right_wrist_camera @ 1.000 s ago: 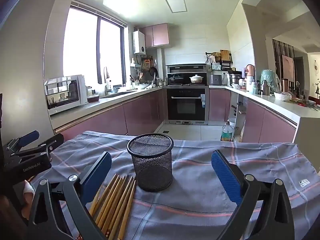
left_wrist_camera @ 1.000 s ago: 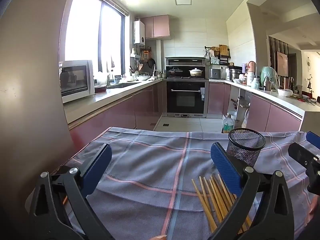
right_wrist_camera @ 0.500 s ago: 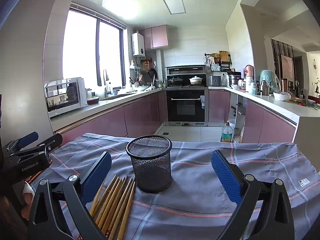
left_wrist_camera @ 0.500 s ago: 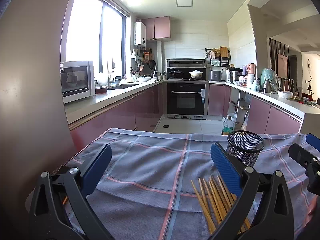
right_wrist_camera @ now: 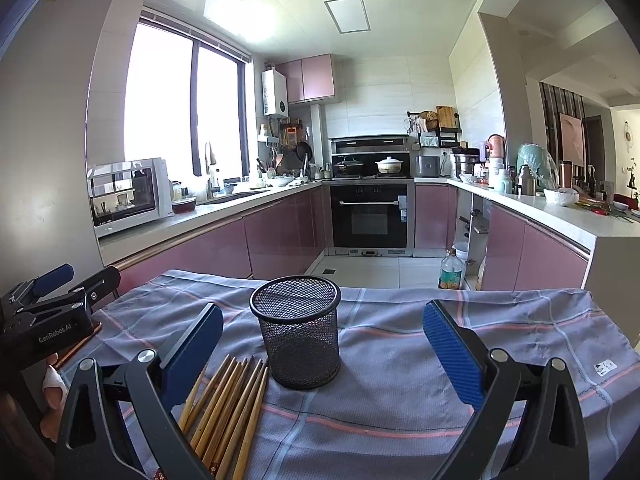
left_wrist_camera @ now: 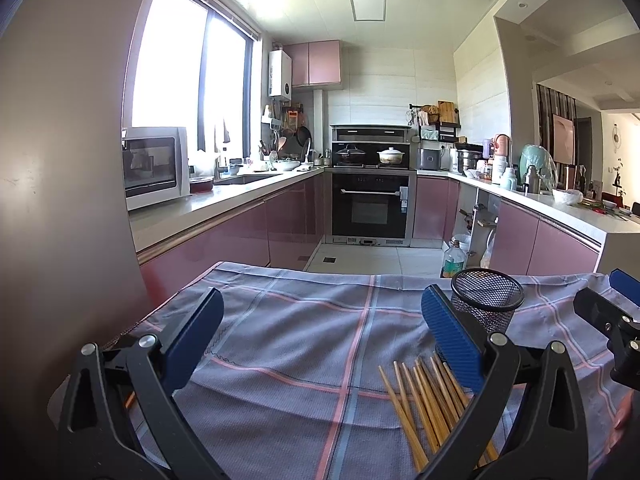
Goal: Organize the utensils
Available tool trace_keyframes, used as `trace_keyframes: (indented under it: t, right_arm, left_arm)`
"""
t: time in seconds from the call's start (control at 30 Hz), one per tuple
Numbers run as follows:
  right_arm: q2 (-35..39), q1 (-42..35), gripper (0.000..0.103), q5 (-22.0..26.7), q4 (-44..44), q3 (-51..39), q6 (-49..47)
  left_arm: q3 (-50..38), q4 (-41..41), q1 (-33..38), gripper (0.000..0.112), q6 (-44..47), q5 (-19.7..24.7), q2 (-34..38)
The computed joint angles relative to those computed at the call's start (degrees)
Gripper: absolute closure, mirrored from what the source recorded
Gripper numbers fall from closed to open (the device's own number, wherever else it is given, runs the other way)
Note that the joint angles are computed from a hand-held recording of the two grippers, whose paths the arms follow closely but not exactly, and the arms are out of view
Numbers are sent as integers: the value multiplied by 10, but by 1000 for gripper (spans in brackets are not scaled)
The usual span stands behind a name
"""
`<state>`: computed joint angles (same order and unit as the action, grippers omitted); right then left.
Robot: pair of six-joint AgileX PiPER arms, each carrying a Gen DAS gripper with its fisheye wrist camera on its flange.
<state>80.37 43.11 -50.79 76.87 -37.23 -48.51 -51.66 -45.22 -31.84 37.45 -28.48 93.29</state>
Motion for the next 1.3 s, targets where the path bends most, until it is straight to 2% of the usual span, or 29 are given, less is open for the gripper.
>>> trace_keyframes:
  t: [0.63,1.3]
  right_arm:
    - [-5,6,7,-9,-6,8,8]
    - [-8,0,7,3,-9,5,1]
  left_arm:
    - [2,24,3,15,-21,-3,4]
    - [1,21,0,15,-18,-6,5]
